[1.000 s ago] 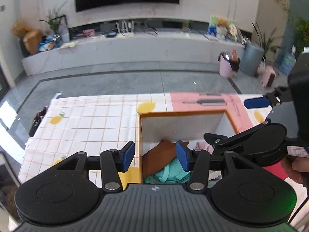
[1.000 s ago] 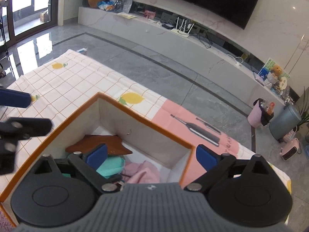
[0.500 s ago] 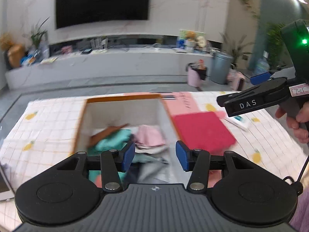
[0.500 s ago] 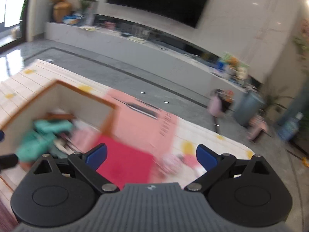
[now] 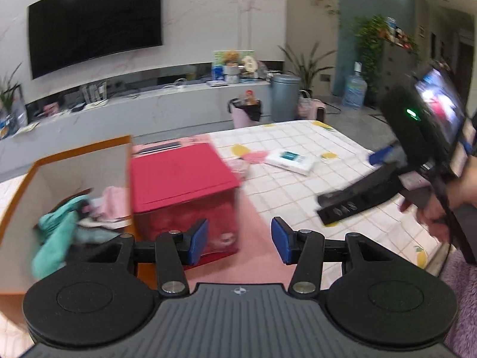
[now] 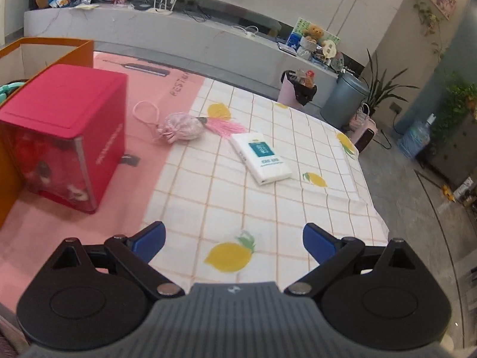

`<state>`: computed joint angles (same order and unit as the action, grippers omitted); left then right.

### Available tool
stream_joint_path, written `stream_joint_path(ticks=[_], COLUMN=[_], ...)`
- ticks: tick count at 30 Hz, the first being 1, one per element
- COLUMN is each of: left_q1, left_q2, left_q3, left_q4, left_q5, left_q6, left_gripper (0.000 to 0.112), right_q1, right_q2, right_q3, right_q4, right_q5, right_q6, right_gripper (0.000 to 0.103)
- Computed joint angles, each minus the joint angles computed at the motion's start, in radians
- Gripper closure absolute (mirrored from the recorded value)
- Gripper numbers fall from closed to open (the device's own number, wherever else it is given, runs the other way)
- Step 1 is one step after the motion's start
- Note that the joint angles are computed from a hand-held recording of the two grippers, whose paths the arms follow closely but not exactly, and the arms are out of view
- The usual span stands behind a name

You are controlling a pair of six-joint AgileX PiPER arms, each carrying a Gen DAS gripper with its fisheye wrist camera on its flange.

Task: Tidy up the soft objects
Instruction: 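Move both grippers back from the box to the pouch and tissue pack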

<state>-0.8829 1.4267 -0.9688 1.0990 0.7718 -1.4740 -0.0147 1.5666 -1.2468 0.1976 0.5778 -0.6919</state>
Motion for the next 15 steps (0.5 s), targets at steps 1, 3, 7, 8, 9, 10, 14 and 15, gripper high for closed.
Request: stream_joint_path(ticks=[1,3,7,8,9,10,14,15], left_q1=[-0.001,-0.010,-0.003,-0.008,-0.011,-0.016,-0.029,-0.031], left_q2=[0.028,0.068,0.161,0.185,0.205,0.216,0.271,0.277], left_q3=[-0.014,-0.023,-0.068,-0.078,-0.084,-0.078,-0.094,-0.093], left_q4=[0.012,0.049,0.089,0.111,0.133,0.156,0.185,0.186], left_q5=[-0.019,-0.054,-0.104,-0.100,-0.100,-0.099,-0.098,-0.100], left_q6=[-0.007,-0.053,-0.089,-0.112,-0.134,-0.161,-0.215,-0.226], left_gripper=[0.054,0.054,0.054,0.054,0.054,0.054,0.054,0.054], right_q1=[-0.025,-0.062,-0.102,-0.103,-0.107,-0.114,-0.127,-0.117], right_q2=[0.028,0.094,0.230,0.258,0.286,0.319,0.474,0.505], right_q3=[-0.012,-0.065,-0.180,-0.200,-0.221,-0.250,-0.407,-0.444], right_q4=[0.071,0.184,0.302,0.326,0.357,0.396,0.510,0.496], right_q5=[-0.011,0.008,0.055,0.050,0.052,0.066,0.135,0.127], right_q6=[-0.072,-0.174,-0.321,-0.364,-0.411,-0.455,-0.493,-0.473], right_gripper=[0.006,0.006,0.006,0.006,0.005,0.004,0.003,0.003])
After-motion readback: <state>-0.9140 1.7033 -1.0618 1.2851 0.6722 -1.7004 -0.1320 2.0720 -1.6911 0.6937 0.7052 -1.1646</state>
